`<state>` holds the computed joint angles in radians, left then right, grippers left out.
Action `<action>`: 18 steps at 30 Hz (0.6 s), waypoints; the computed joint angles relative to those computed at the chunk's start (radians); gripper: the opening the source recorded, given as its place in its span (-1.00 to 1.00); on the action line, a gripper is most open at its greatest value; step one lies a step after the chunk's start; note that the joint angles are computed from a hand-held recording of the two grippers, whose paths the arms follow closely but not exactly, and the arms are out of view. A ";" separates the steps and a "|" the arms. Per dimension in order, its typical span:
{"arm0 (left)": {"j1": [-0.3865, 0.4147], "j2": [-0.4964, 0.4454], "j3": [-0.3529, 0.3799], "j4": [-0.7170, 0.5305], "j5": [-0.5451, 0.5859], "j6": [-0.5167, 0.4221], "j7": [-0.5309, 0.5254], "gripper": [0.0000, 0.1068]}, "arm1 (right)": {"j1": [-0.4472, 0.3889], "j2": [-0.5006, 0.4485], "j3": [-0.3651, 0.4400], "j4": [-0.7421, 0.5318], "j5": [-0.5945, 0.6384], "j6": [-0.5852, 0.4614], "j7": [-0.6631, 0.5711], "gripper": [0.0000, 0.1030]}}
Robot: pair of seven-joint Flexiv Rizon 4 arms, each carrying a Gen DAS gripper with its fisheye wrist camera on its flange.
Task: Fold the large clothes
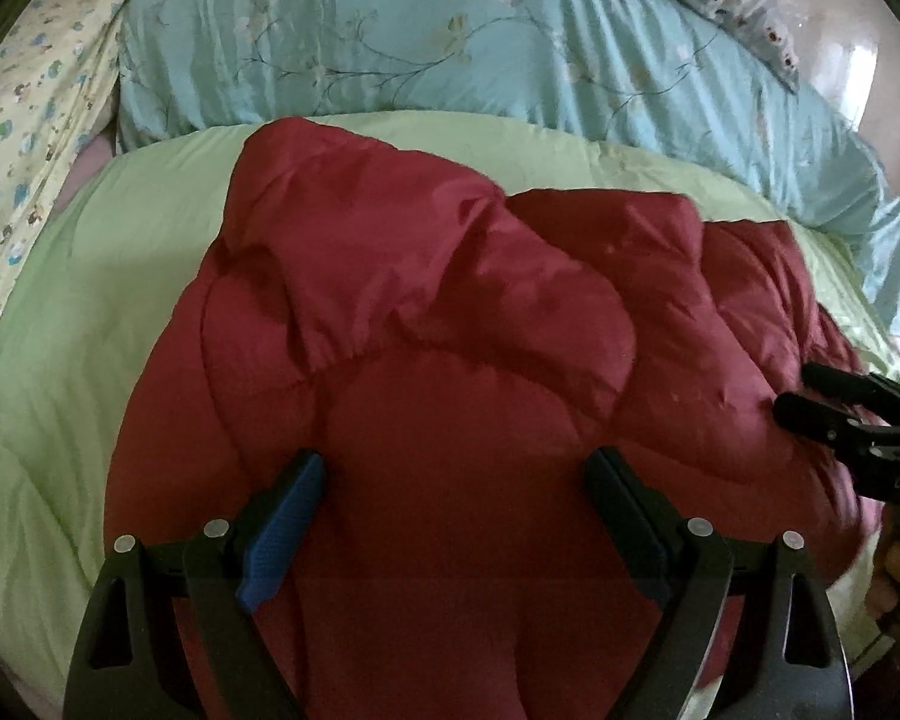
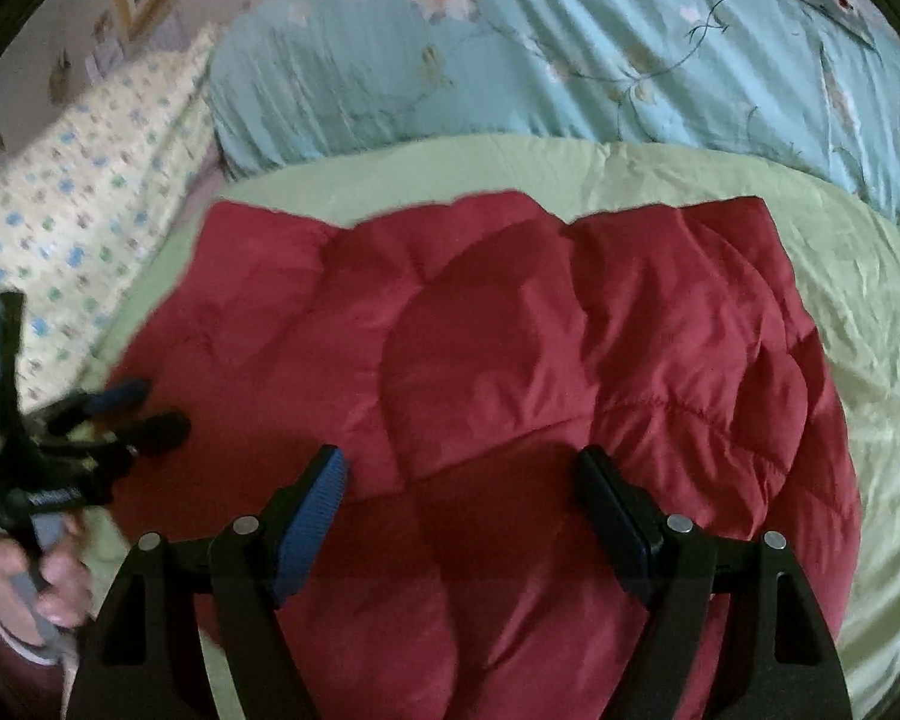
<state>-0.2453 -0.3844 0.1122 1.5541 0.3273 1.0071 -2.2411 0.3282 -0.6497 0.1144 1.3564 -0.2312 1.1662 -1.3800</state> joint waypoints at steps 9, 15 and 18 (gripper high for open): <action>0.033 -0.127 0.004 -0.208 -0.055 -0.162 0.010 0.68 | 0.041 -0.071 -0.090 -0.119 -0.079 -0.077 0.117 0.50; 0.079 -0.241 0.016 -0.375 -0.109 -0.274 0.025 0.70 | 0.013 -0.132 -0.096 -0.233 -0.082 -0.152 0.164 0.50; 0.129 -0.304 -0.009 -0.425 -0.183 -0.273 0.044 0.73 | -0.013 -0.172 -0.088 -0.299 -0.056 -0.188 0.173 0.50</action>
<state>-0.1159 -0.6888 0.1028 1.1288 0.1445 0.7339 -2.1976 0.3153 -0.8219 0.0260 1.0572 -0.2868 0.9778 -1.2068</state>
